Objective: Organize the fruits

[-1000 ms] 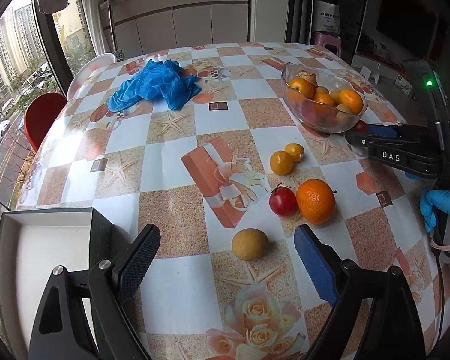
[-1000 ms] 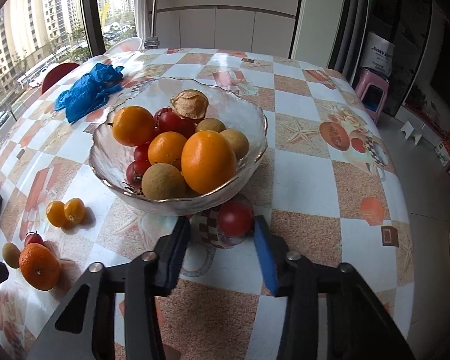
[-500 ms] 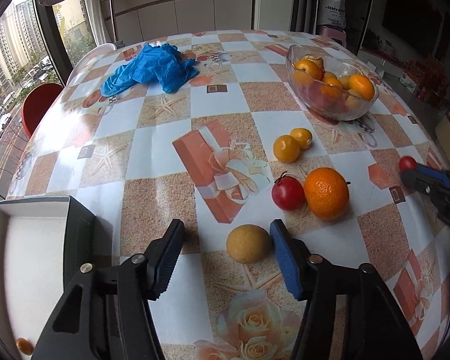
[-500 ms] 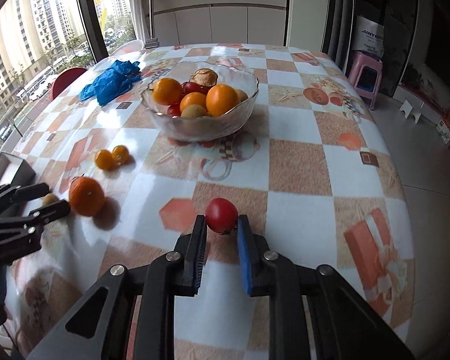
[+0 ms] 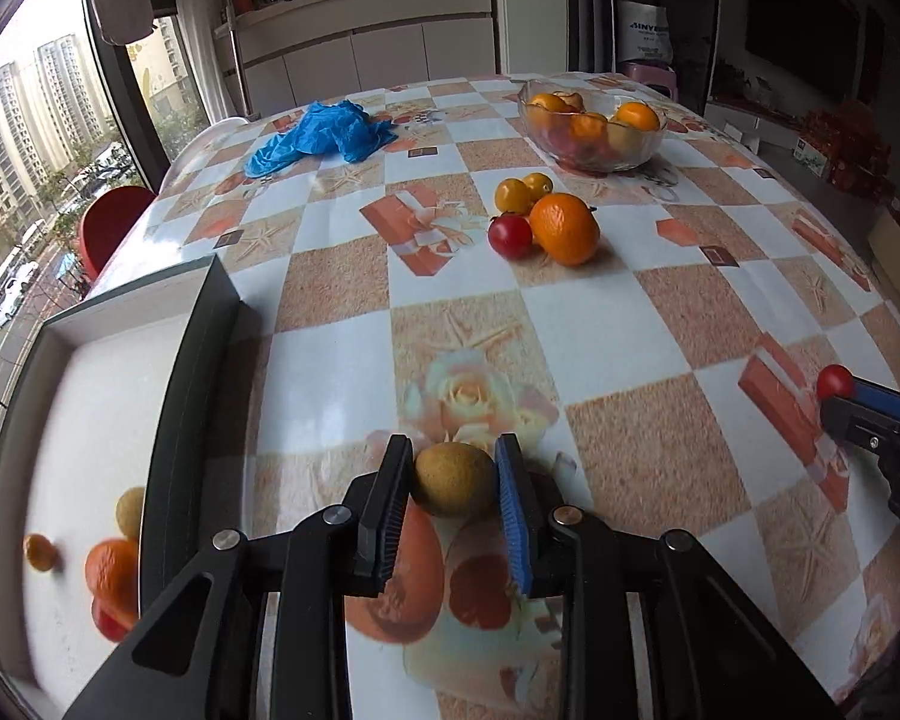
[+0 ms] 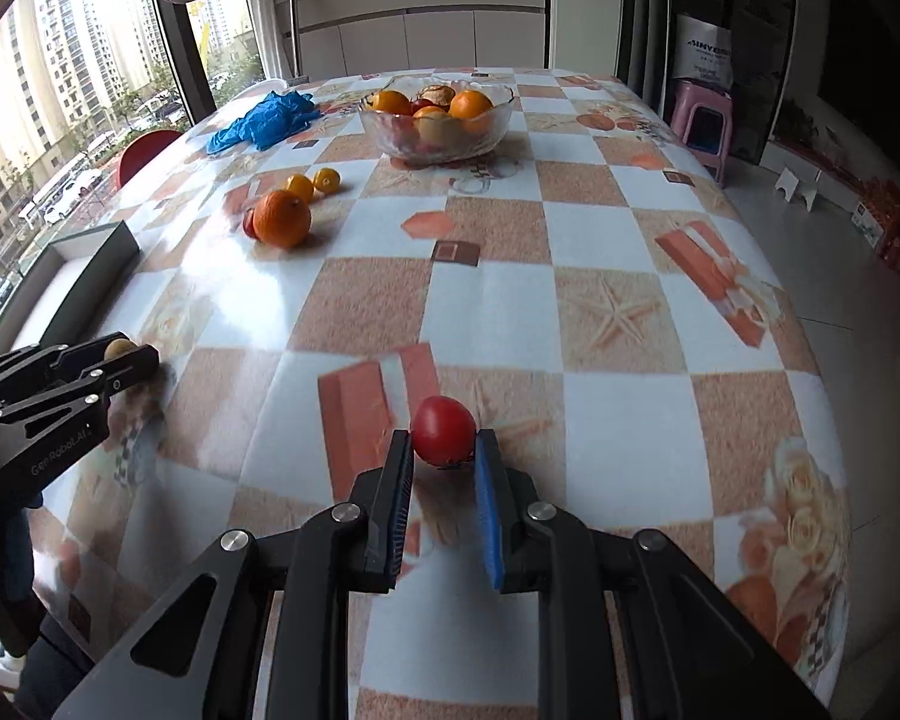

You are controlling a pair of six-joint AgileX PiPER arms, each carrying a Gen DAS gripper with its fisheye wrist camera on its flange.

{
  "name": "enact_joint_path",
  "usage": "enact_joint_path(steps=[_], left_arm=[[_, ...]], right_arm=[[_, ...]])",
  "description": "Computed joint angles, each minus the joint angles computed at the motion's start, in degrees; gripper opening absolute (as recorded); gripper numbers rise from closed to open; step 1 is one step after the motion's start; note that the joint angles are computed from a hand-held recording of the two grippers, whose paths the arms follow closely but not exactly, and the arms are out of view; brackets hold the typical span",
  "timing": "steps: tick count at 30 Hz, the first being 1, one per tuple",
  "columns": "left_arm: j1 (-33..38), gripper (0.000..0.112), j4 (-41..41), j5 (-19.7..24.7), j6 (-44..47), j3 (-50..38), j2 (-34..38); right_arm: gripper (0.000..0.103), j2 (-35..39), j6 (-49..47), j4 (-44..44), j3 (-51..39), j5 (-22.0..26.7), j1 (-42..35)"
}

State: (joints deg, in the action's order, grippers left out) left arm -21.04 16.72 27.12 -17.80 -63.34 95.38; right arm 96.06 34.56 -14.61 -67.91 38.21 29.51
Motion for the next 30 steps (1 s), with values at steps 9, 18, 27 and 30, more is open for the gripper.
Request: enact_joint_path(steps=[9,18,27,30], left_arm=[[2.22,0.087,-1.97,-3.96,1.23,0.82,0.95],[3.60,0.102,-6.66,-2.94,3.63,-0.27,2.37],[4.24,0.102,-10.13,-3.05,6.69,-0.18,2.43],[4.31,0.102,-10.22,-3.06,6.82,-0.18,2.43]], right_arm=[[0.057,-1.61,14.97,-12.14,3.43,1.85,4.84],[0.084,1.61,23.57,-17.48,2.08,0.85,5.90],[0.089,1.56,25.92,-19.56,2.97,-0.11,6.75],[0.089,1.48,26.19,-19.81,3.15,-0.22,6.90]])
